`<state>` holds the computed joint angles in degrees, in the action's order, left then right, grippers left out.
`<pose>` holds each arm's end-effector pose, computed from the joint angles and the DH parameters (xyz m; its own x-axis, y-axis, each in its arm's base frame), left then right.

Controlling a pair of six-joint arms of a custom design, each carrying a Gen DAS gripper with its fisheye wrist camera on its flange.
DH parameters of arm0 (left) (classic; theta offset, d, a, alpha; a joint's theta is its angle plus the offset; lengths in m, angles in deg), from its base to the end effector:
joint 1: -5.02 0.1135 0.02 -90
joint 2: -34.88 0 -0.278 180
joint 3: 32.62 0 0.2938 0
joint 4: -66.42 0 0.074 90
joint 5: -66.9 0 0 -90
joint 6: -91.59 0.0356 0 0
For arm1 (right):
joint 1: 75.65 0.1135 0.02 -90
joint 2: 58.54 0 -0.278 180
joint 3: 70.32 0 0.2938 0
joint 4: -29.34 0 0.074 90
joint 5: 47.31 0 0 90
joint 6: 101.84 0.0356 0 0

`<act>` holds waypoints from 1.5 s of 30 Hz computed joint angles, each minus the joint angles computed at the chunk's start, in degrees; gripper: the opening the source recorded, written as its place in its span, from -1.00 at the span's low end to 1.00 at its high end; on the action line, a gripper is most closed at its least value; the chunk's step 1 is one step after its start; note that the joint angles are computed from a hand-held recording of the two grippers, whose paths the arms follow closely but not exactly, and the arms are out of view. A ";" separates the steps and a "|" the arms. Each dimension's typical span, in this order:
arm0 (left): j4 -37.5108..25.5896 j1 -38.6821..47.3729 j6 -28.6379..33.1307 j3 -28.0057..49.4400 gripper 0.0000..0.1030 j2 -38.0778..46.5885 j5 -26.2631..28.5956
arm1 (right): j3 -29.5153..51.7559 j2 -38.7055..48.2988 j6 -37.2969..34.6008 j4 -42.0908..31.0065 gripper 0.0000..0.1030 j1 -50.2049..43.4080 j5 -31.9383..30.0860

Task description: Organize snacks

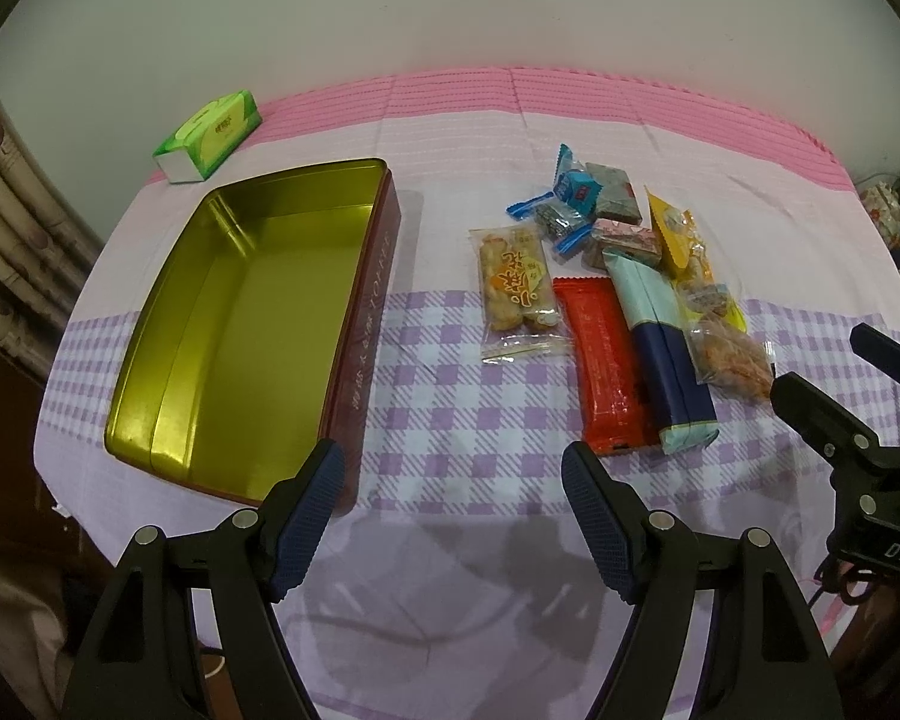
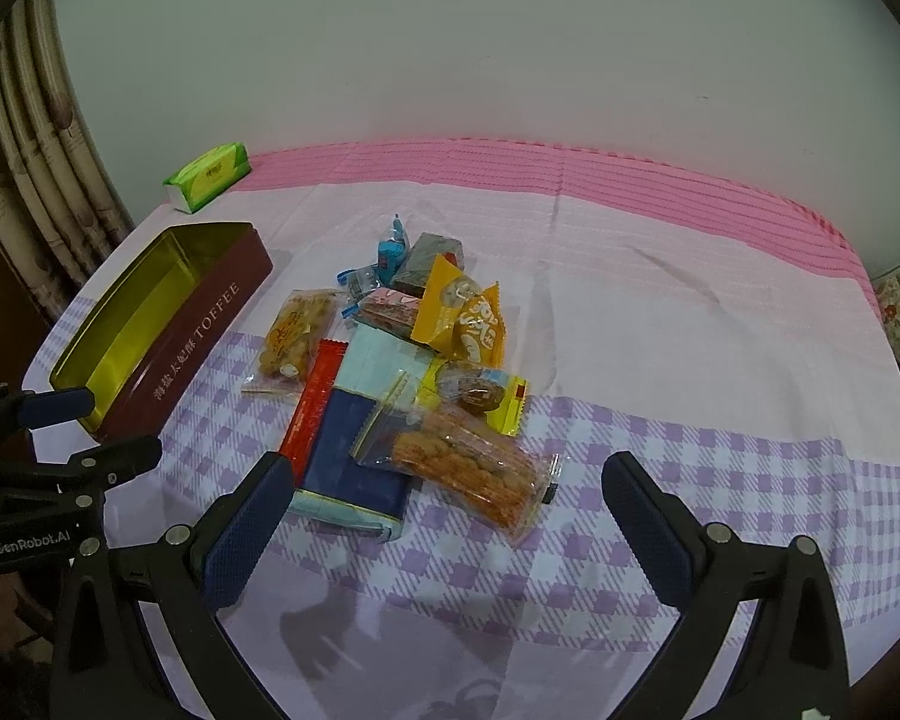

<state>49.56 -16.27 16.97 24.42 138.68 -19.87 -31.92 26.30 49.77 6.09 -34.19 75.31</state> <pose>0.3126 -0.1240 0.0713 -0.7025 0.5579 -0.4418 0.5934 0.8019 0.0692 0.1877 0.1403 0.0800 -0.7014 0.3690 -0.6098 0.4198 0.9053 0.0650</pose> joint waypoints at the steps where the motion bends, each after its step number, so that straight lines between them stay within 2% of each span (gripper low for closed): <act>1: -0.15 0.03 0.01 0.11 0.46 0.04 0.08 | 0.07 0.09 0.03 -0.06 0.98 0.11 0.04; 8: 0.01 -0.06 -0.07 0.10 0.46 0.14 0.00 | 0.82 1.25 -2.46 1.25 0.98 -1.26 -1.35; 45: 0.89 -0.38 -0.24 -0.51 0.46 0.51 -0.37 | -0.40 1.81 -6.06 4.83 0.98 -2.76 -3.55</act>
